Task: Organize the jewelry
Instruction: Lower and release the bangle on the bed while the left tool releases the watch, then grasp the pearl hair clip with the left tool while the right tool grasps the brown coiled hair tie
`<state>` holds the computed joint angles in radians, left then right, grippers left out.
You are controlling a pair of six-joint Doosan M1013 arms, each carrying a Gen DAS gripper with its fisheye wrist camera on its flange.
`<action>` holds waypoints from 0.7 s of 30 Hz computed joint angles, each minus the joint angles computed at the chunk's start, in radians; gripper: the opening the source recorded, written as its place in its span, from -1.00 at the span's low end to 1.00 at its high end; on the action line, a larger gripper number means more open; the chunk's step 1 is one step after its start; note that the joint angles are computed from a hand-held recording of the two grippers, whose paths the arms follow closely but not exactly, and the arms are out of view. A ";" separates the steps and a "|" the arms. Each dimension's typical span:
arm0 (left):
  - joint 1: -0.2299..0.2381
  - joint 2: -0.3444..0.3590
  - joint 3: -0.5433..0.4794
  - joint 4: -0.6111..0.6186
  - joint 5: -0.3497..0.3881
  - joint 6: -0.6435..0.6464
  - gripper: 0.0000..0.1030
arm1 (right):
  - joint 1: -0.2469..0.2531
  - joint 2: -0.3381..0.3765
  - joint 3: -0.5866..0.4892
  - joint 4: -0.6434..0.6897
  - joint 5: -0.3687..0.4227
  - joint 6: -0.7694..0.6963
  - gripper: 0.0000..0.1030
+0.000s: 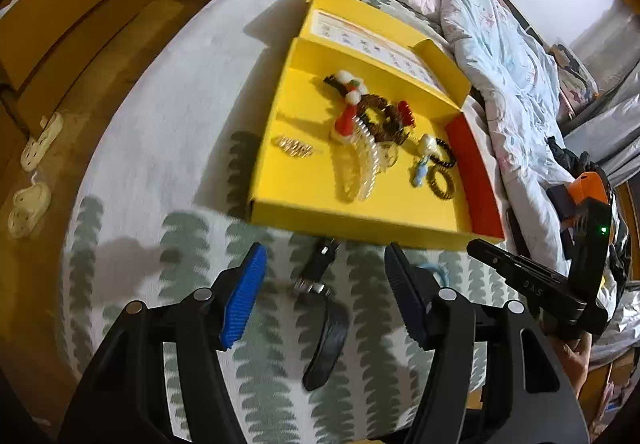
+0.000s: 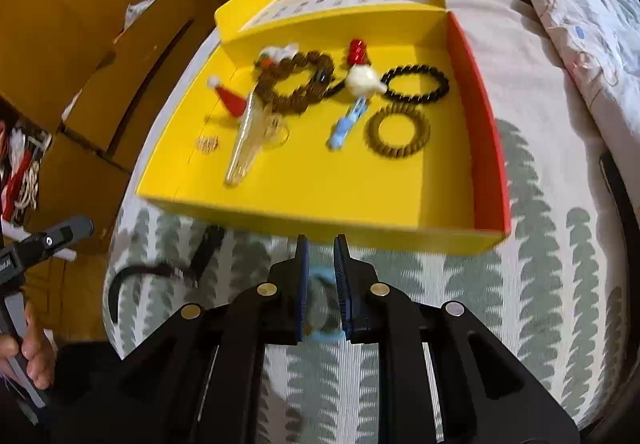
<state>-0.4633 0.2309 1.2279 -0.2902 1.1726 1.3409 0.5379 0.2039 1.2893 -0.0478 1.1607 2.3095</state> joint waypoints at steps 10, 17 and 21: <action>-0.059 0.154 -0.197 0.063 0.124 0.015 0.40 | -0.067 0.056 -0.067 -0.007 -0.024 0.004 -0.62; -0.074 0.235 -0.260 0.066 0.203 0.017 0.40 | -0.095 0.098 -0.092 0.021 0.005 -0.015 -0.62; -0.082 0.251 -0.277 0.084 0.215 0.024 0.40 | -0.098 0.122 -0.103 0.008 0.044 -0.022 -0.62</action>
